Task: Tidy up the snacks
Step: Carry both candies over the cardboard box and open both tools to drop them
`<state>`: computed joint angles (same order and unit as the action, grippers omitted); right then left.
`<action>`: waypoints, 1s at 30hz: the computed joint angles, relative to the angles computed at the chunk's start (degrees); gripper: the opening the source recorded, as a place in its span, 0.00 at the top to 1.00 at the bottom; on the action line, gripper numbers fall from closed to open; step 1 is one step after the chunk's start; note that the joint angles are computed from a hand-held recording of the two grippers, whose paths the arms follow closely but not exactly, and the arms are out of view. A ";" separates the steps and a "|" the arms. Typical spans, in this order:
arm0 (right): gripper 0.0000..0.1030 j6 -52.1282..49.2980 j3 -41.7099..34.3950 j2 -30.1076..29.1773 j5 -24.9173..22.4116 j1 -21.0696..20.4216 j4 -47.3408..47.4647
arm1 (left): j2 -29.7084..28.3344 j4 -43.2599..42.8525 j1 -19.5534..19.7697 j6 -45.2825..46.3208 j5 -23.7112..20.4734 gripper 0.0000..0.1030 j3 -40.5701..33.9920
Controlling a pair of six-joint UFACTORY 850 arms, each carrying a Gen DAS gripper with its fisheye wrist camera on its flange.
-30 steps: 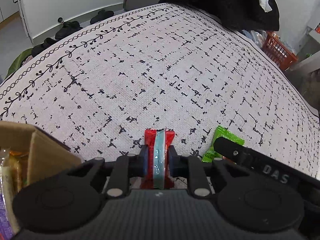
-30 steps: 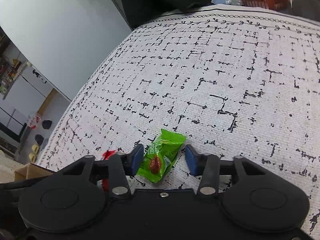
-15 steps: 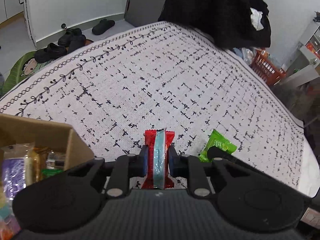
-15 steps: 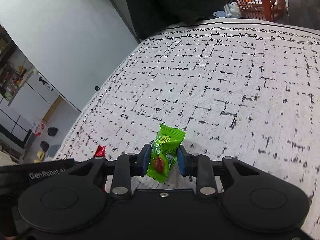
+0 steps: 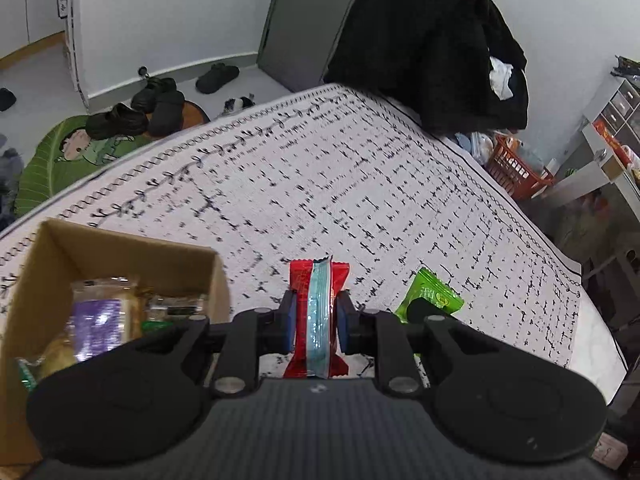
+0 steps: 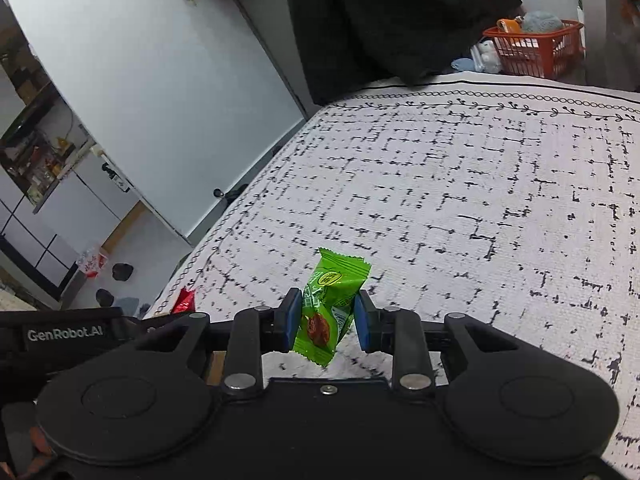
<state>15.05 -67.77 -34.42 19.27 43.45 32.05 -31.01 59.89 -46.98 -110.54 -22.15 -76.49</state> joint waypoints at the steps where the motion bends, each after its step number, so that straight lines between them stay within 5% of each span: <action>1: 0.73 -0.68 0.14 0.24 0.41 0.24 0.61 | 0.62 0.82 -0.09 -0.98 -0.26 0.81 0.68; 30: 0.73 -0.33 -4.70 -1.01 3.30 7.08 2.57 | 16.12 10.73 3.68 -15.07 -3.99 0.81 17.92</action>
